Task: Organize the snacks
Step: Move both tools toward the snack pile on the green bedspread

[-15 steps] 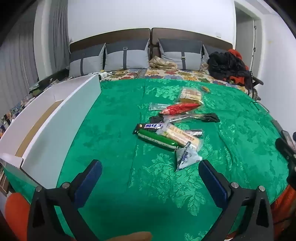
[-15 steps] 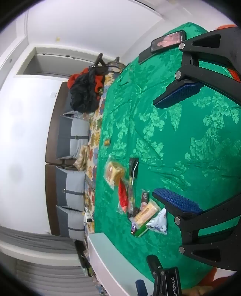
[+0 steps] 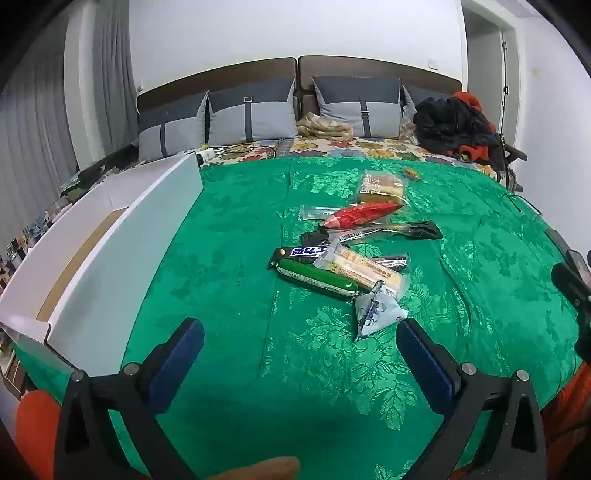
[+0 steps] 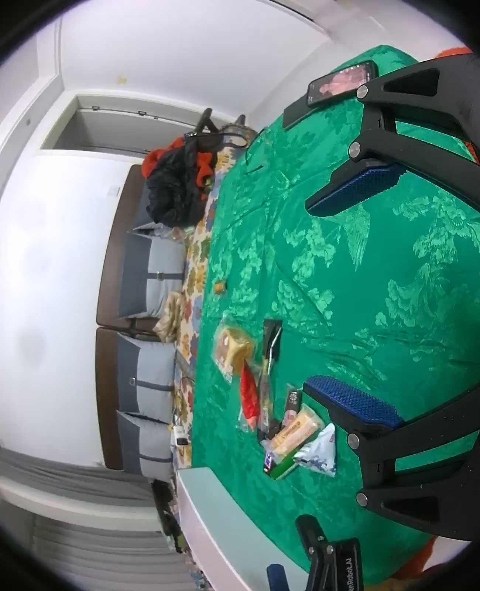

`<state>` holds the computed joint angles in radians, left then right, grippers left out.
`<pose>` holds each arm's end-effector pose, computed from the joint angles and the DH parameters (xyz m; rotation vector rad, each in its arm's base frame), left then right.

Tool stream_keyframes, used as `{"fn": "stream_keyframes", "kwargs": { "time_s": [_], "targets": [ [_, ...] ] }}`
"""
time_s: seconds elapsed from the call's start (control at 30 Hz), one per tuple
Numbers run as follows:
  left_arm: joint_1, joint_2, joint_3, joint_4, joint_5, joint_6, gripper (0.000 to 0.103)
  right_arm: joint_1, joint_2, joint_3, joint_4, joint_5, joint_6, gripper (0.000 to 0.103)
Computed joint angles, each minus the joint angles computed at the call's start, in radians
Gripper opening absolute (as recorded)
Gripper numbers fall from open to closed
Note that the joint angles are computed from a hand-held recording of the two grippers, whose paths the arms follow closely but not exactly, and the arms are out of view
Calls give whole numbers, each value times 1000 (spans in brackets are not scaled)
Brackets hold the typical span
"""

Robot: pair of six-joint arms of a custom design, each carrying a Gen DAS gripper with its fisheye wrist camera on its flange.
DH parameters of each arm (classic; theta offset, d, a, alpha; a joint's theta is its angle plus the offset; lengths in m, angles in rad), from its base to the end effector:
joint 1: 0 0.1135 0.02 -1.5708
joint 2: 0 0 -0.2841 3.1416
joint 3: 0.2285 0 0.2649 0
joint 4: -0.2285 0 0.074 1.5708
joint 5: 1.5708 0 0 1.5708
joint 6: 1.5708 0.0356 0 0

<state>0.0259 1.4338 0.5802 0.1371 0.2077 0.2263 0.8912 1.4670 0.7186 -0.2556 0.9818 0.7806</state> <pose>0.2782 -0.0001 0.1684 0.3340 2.2462 -0.1047 0.1932 0.1920 0.1854 0.2050 2.0612 -0.2914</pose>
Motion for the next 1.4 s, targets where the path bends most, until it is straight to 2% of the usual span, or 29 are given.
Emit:
{"fn": "stream_keyframes", "kwargs": {
  "time_s": [0.23, 0.3, 0.43, 0.73, 0.93, 1.07, 1.4],
  "targets": [
    [6, 23, 1, -14, -11, 25, 103, -15, 35, 5, 12, -37, -6, 91],
    [-4, 48, -18, 31, -19, 23, 103, -17, 46, 5, 21, -48, -17, 91],
    [-11, 49, -24, 43, -20, 20, 103, -19, 61, 9, 36, -56, -39, 91],
    [-3, 42, -15, 31, -19, 11, 103, -14, 83, 24, 41, -68, -66, 90],
    [8, 49, -11, 30, -22, 11, 103, 2, 73, 12, 82, -66, -105, 91],
    [0, 54, -15, 37, -32, 17, 103, -7, 80, 5, 115, -107, -132, 91],
    [3, 101, 4, 29, -40, 24, 103, -28, 68, -19, 138, -129, -124, 91]
  ]
}}
